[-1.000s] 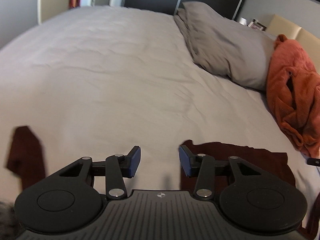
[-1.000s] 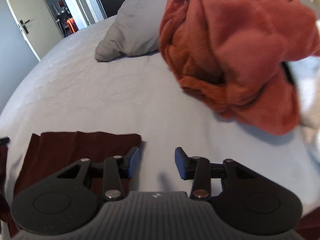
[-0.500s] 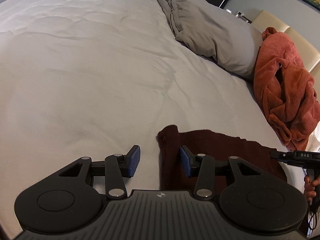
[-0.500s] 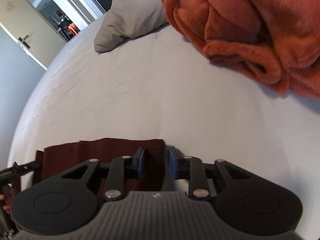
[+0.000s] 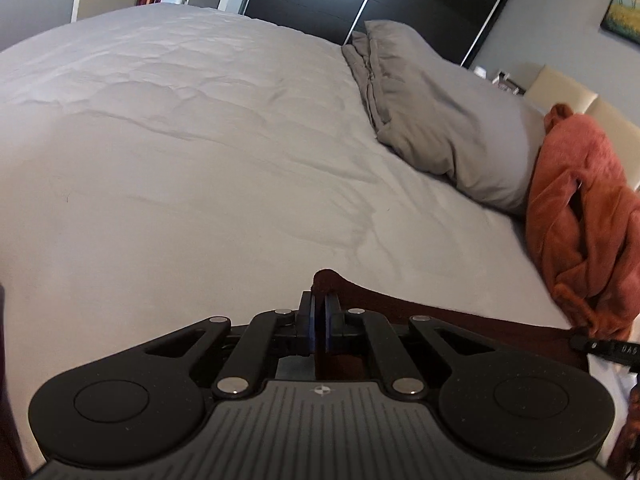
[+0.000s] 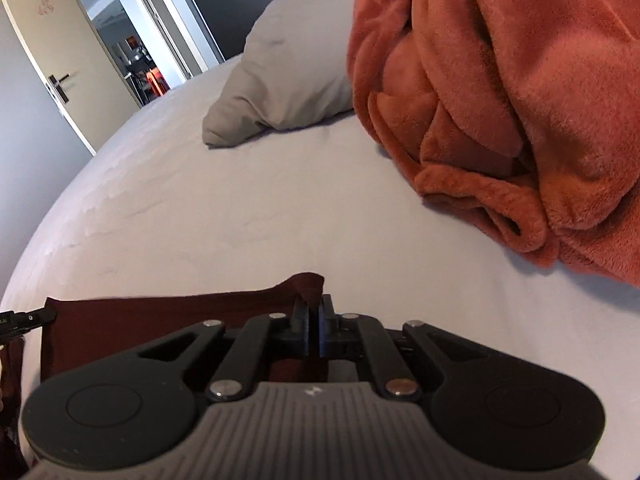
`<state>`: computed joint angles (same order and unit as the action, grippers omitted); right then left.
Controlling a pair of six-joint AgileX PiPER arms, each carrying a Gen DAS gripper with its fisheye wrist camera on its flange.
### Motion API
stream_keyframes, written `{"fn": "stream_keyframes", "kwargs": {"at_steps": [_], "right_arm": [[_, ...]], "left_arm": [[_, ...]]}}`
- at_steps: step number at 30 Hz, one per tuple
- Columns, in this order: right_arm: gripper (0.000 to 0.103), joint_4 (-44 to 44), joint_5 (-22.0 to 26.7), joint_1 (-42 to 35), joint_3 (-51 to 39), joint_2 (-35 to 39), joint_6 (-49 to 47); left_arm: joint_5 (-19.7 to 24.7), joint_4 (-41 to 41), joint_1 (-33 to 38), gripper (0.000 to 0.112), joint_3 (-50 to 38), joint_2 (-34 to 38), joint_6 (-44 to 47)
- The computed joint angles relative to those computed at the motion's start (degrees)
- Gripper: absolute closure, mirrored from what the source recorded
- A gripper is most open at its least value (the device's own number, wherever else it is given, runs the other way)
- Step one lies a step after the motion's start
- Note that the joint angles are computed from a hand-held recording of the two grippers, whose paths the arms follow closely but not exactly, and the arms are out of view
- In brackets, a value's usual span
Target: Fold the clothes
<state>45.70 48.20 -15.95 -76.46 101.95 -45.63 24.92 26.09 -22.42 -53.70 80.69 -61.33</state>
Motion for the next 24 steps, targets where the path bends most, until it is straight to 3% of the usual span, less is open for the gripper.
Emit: {"fn": "stream_keyframes", "kwargs": {"at_steps": [9, 11, 12, 13, 15, 21, 24], "right_arm": [[0.093, -6.2, -1.2, 2.1, -1.1, 2.8, 3.3], [0.082, -6.4, 0.3, 1.8, -2.2, 3.2, 3.3], [0.059, -7.0, 0.7, 1.7, -2.7, 3.0, 3.7], [0.045, -7.6, 0.0, 1.6, -2.4, 2.0, 3.9], [0.044, -6.7, 0.1, 0.0, -2.0, 0.1, 1.9], [0.044, -6.4, 8.4, -10.1, -6.1, -3.4, -0.9], [0.044, -7.7, 13.0, -17.3, -9.9, -4.1, -0.9]], "left_arm": [[4.6, 7.2, -3.7, 0.105, -3.2, 6.3, -4.0], [6.4, 6.4, -4.1, 0.089, -4.2, 6.3, -2.8], [7.6, 5.8, -4.2, 0.065, -4.7, 5.9, -2.1], [9.3, 6.9, -4.8, 0.052, -4.8, 5.2, -2.9], [12.5, 10.5, -6.6, 0.052, -4.5, 2.9, -3.7], [21.1, 10.5, -11.9, 0.052, -4.6, -6.3, 2.4], [27.8, 11.0, -16.6, 0.052, -7.0, -9.7, 2.8]]}}
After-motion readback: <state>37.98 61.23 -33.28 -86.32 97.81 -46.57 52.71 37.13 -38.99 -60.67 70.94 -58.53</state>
